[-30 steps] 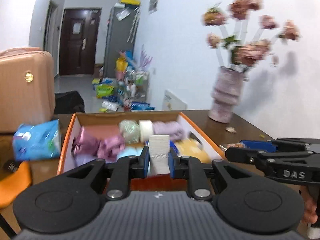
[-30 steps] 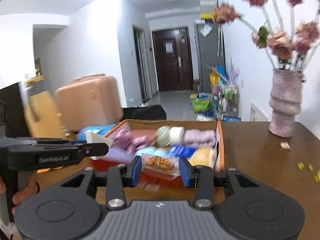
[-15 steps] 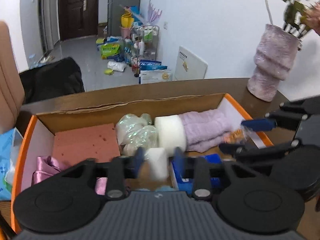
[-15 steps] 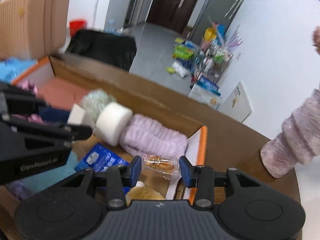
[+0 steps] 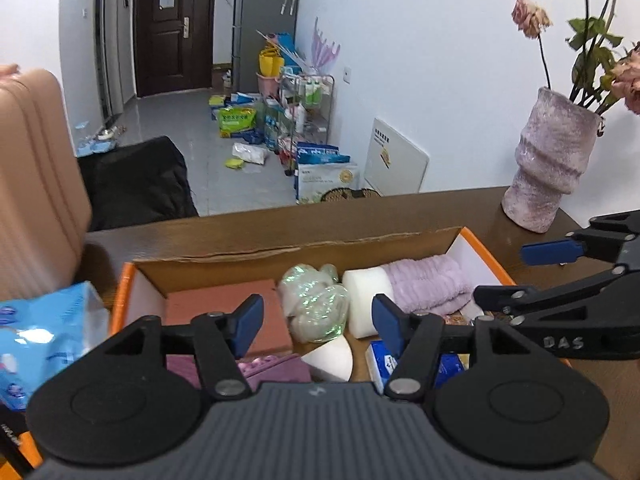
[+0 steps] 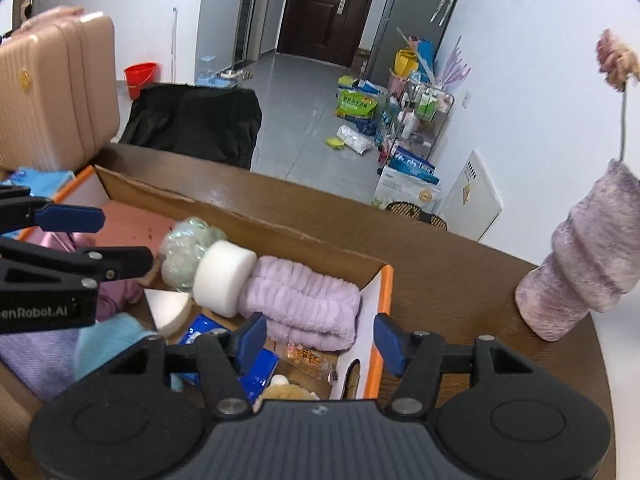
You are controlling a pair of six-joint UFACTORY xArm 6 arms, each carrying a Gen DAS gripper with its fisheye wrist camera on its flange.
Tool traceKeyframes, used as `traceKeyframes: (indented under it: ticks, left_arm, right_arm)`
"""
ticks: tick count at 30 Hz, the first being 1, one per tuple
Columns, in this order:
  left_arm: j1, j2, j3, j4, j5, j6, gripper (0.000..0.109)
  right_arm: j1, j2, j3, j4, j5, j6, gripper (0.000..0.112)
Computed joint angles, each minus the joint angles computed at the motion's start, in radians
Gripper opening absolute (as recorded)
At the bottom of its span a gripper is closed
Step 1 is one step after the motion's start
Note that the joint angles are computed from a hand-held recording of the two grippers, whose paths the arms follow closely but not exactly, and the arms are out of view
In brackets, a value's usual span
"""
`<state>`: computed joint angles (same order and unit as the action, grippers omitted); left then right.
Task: Organize soft objects
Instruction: 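Carry the white block into the box with the left tool while the right tool carries the snack packet, then open both tools and raise them out of the box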
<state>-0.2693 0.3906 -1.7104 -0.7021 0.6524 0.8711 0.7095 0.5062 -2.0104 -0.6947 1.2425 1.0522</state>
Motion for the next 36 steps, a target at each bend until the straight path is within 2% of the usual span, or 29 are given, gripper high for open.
traceKeyframes:
  ticks: [4,5,6,8,11,13,15,19,24,28,33,36]
  left_arm:
    - [0.019,-0.123,0.133,-0.065,-0.062,0.058,0.065]
    - [0.026,-0.167,0.186,-0.119,-0.088,0.102,0.072]
    - [0.036,-0.206,0.231,-0.177,-0.105,0.150,0.076]
    - [0.058,-0.310,0.354,-0.346,-0.149,0.289,0.085]
    - [0.094,-0.452,0.513,-0.621,-0.187,0.533,0.094]
    - [0.116,-0.542,0.607,-0.809,-0.213,0.722,0.095]
    - [0.146,-0.625,0.691,-0.913,-0.208,0.843,0.096]
    - [0.210,-0.774,0.831,-0.927,-0.143,0.899,0.098]
    - [0.280,-0.908,0.948,-0.878,-0.076,0.848,0.098]
    - [0.354,-0.992,1.016,-0.852,-0.008,0.814,0.098]
    - [0.523,-1.155,1.151,-0.778,0.135,0.782,0.099]
    - [0.717,-1.252,1.227,-0.727,0.338,0.779,0.099]
  right_arm:
    - [0.051,-0.084,0.075,-0.074,-0.008,0.107,0.059]
    - [0.069,-0.121,0.124,-0.115,-0.031,0.165,0.063]
    - [0.093,-0.161,0.179,-0.168,-0.048,0.237,0.072]
    - [0.149,-0.212,0.253,-0.275,-0.042,0.367,0.080]
    - [0.249,-0.267,0.347,-0.419,-0.003,0.538,0.082]
    - [0.334,-0.275,0.395,-0.551,0.069,0.680,0.088]
    - [0.413,-0.251,0.401,-0.646,0.171,0.760,0.095]
    - [0.505,-0.199,0.359,-0.674,0.268,0.768,0.095]
    - [0.580,-0.135,0.273,-0.679,0.368,0.761,0.095]
    - [0.631,-0.109,0.239,-0.667,0.407,0.795,0.095]
    - [0.737,-0.014,0.140,-0.658,0.525,0.827,0.095]
    - [0.809,0.059,0.059,-0.634,0.588,0.858,0.095]
